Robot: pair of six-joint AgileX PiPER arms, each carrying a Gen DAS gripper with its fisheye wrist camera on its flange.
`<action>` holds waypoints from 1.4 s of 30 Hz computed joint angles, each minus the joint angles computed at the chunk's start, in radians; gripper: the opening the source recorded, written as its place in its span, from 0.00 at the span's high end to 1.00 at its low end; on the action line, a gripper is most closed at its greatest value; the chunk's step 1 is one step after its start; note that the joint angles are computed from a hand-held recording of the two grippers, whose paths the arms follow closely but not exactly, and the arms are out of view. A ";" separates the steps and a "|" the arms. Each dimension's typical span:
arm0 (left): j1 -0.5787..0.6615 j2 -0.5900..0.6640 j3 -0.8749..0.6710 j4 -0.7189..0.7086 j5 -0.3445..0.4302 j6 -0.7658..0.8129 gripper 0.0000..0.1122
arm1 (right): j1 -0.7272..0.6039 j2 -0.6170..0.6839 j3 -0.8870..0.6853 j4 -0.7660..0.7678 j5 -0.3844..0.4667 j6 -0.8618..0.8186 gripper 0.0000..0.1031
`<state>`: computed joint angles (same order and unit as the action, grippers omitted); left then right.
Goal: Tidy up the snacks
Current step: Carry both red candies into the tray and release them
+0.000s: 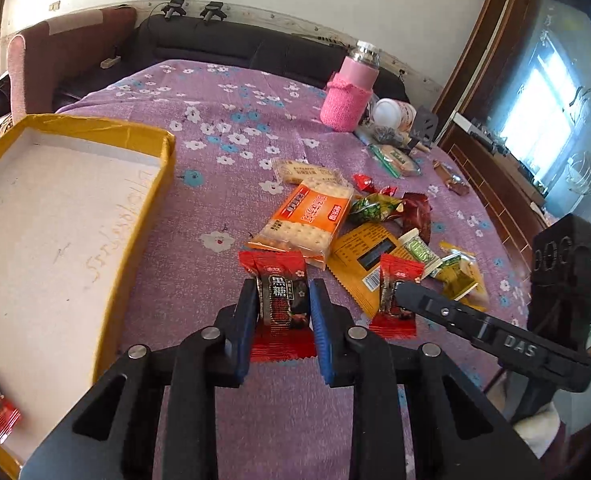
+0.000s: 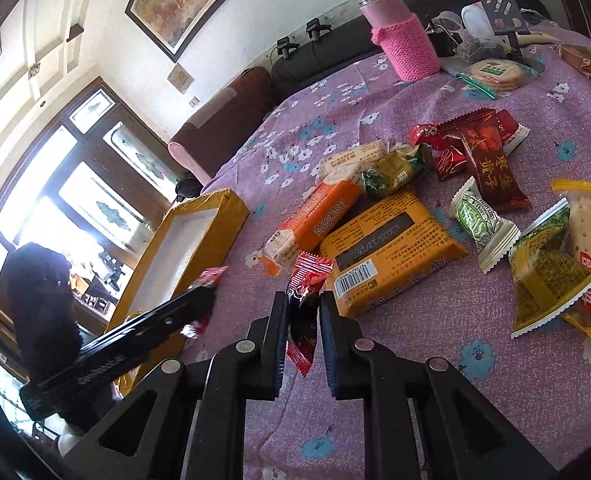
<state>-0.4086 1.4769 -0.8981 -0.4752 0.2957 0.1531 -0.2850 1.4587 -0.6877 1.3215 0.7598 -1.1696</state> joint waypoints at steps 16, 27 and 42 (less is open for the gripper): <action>0.663 -0.296 0.152 -0.438 0.263 0.596 0.79 | 0.399 -0.090 -0.165 -0.199 -0.111 0.376 0.85; 0.801 -0.021 -0.028 -0.381 0.323 0.595 0.79 | 0.826 0.243 -0.557 -0.551 -0.148 0.812 0.85; 0.913 0.012 -0.050 -0.481 0.434 0.660 0.65 | 0.975 0.421 -0.703 -0.864 -0.232 1.080 0.63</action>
